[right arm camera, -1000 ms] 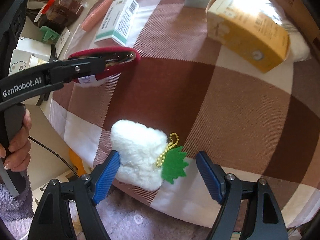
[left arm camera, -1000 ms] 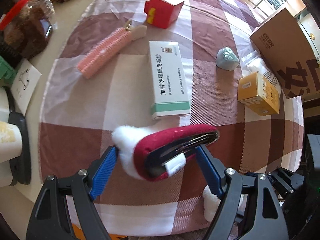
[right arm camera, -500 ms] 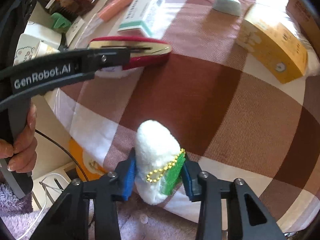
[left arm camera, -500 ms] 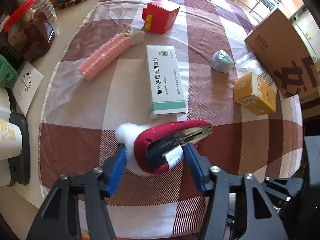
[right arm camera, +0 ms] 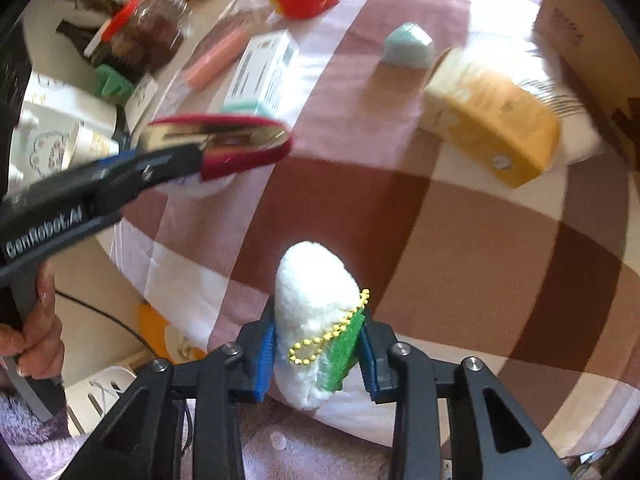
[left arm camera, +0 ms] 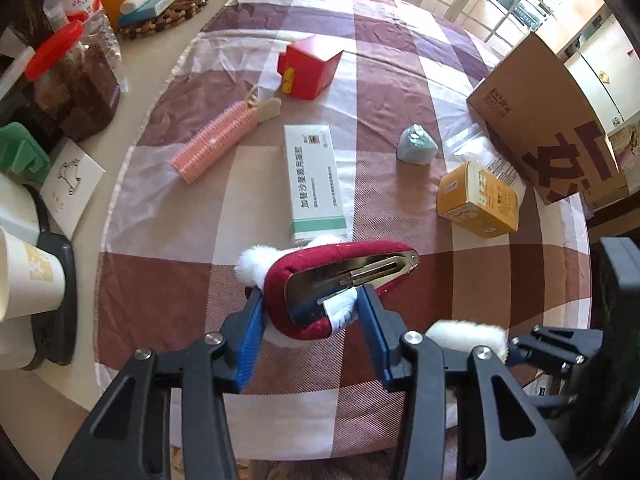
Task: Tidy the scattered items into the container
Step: 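Grasp the red hair clip with the left tool while the right tool grasps the white fluffy pouch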
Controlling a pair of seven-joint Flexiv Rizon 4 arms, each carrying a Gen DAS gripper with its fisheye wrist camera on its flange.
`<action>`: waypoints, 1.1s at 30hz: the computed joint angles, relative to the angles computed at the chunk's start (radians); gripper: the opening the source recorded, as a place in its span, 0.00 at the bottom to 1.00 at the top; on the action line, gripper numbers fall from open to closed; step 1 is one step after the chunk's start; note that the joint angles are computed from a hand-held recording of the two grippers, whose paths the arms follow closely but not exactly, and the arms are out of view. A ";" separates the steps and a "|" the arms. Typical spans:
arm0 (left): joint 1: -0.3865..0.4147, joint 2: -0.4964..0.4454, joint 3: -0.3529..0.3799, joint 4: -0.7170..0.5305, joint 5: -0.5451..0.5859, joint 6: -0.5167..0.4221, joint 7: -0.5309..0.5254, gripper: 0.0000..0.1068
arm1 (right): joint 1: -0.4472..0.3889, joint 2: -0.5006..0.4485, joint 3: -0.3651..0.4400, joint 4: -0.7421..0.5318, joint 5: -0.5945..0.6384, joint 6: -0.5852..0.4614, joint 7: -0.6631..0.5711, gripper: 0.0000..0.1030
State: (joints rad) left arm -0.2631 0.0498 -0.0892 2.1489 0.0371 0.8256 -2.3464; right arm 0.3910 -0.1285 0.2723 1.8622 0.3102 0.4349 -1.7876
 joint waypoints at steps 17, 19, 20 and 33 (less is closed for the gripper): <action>0.030 0.070 -0.008 -0.046 0.070 -0.132 -0.075 0.43 | -0.016 -0.017 -0.008 -0.110 0.021 0.039 0.031 0.34; 0.032 0.076 -0.009 -0.050 0.073 -0.141 -0.079 0.43 | -0.012 -0.017 -0.006 -0.117 0.021 0.045 0.035 0.34; 0.033 0.079 -0.010 -0.053 0.077 -0.147 -0.080 0.43 | -0.011 -0.016 -0.006 -0.120 0.020 0.048 0.036 0.34; 0.032 0.074 -0.024 -0.105 0.102 -0.179 -0.052 0.43 | -0.015 0.002 -0.014 -0.151 0.024 0.074 0.065 0.34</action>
